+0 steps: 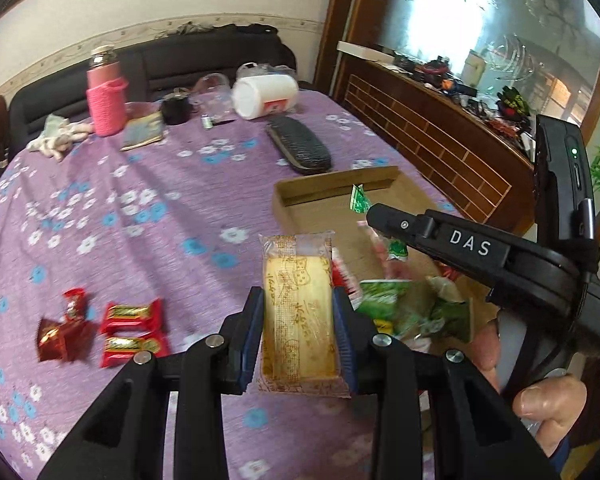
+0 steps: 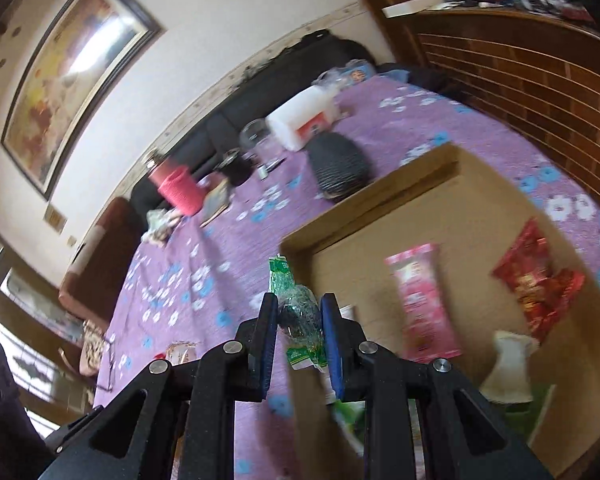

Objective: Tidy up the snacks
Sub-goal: 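Carry both snacks over the tray and open both tools to drop them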

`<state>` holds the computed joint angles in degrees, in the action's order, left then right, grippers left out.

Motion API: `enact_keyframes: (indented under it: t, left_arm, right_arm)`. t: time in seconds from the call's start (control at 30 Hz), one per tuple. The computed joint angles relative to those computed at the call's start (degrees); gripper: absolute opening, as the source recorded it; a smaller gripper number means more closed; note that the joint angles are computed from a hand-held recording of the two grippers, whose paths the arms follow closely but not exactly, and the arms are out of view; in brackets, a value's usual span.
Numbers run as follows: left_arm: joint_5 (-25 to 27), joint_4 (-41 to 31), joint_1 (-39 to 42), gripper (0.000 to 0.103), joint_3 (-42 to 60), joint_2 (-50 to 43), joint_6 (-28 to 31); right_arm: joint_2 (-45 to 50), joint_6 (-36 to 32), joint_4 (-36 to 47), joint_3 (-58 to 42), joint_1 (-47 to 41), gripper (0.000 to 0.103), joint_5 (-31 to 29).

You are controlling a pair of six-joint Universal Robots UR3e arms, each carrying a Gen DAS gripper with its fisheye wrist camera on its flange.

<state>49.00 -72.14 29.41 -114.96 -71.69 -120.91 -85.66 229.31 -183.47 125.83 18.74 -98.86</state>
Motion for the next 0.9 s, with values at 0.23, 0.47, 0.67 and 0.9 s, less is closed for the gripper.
enact_keyframes:
  t: [0.23, 0.47, 0.67, 0.9]
  left_arm:
    - [1.75, 7.54, -9.79, 0.033, 1.43, -6.74, -10.17]
    - [4.94, 15.21, -17.98, 0.032, 2.34, -14.64, -17.57]
    - [6.27, 20.33, -20.54, 0.032, 1.52, -18.43, -20.51]
    - [5.93, 22.09, -20.68, 0.036, -0.16, -17.63, -20.24]
  right_arm:
    - [-9.53, 1.53, 0.10, 10.41, -9.06, 0.023, 5.07]
    - [-12.84, 2.49, 4.49, 13.13, -13.57, 0.023, 7.49]
    - [-12.12, 2.89, 8.26, 12.82, -15.54, 0.023, 9.22]
    - [-11.10, 3.21, 9.37, 12.07, -15.58, 0.025, 9.38]
